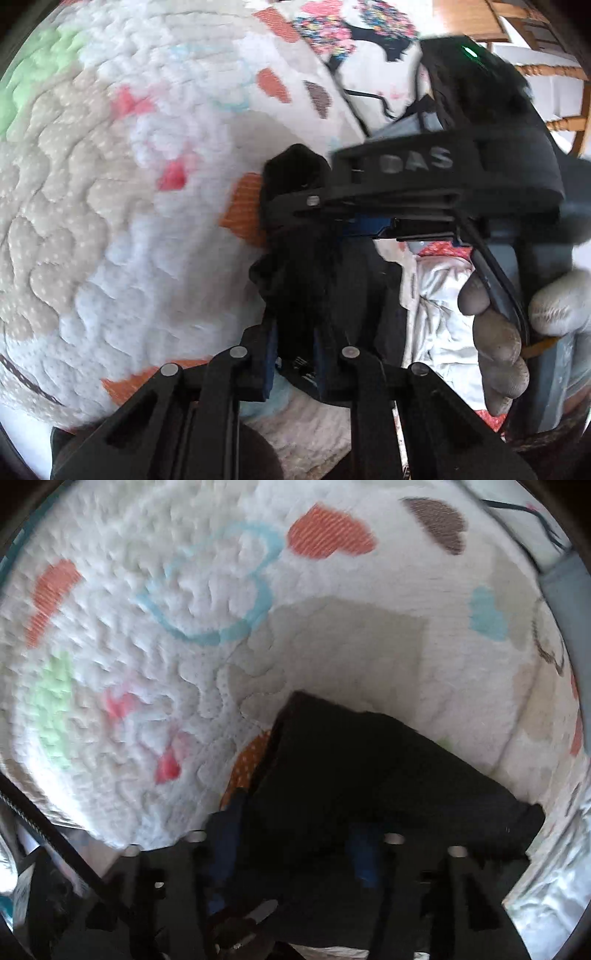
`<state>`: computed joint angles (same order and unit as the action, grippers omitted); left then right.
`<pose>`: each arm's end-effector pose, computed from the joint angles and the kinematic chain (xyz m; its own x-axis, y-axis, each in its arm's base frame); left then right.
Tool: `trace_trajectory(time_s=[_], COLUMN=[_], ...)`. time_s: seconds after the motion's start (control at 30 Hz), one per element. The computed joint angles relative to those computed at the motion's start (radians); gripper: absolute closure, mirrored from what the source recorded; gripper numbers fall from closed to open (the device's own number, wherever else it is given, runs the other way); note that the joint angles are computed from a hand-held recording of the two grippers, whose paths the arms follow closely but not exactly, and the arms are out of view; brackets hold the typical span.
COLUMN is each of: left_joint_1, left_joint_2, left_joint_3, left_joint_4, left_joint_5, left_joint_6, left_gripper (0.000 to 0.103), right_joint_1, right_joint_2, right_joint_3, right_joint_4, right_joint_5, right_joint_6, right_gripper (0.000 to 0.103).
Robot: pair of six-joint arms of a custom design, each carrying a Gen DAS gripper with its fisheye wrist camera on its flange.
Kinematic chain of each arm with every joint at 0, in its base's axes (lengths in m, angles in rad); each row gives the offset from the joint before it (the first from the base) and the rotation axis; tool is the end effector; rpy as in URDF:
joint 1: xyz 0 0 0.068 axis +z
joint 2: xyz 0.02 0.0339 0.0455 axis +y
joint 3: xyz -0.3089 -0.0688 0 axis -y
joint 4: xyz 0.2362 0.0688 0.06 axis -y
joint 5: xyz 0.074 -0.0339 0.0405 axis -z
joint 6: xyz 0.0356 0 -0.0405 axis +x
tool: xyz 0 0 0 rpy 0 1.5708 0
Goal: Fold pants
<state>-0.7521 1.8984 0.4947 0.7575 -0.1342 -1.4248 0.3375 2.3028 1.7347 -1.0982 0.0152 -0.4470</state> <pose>0.2260 -0.2050 0.1172 -0.6566 -0.7283 -0.1959 -0.3479 0.5229 -0.7782 0.4223 0.1476 0.1577 -0.7033 -0.7049 0.0925 -0.7058 0.7079 0.0276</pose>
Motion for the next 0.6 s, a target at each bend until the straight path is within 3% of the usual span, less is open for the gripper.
trace_trajectory(time_s=[0.2, 0.37, 0.6], left_joint_1=[-0.057, -0.104, -0.171], left_joint_2=[-0.071, -0.022, 0.185], left_joint_3=[0.165, 0.372, 0.822], left_joint_4=[-0.206, -0.362, -0.651], left_joint_5=[-0.032, -0.022, 0.03], left_joint_6=[0.094, 0.17, 0.293], left_gripper=[0.087, 0.087, 0.087], right_joint_1=[-0.195, -0.379, -0.69], right_joint_2=[-0.134, -0.162, 0.007], right_joint_3=[-0.037, 0.035, 0.34], right_joint_4=[-0.019, -0.1, -0.33], right_joint_5=[-0.202, -0.349, -0.514], right_joint_6=[-0.102, -0.162, -0.271], right_gripper=[0.067, 0.068, 0.069])
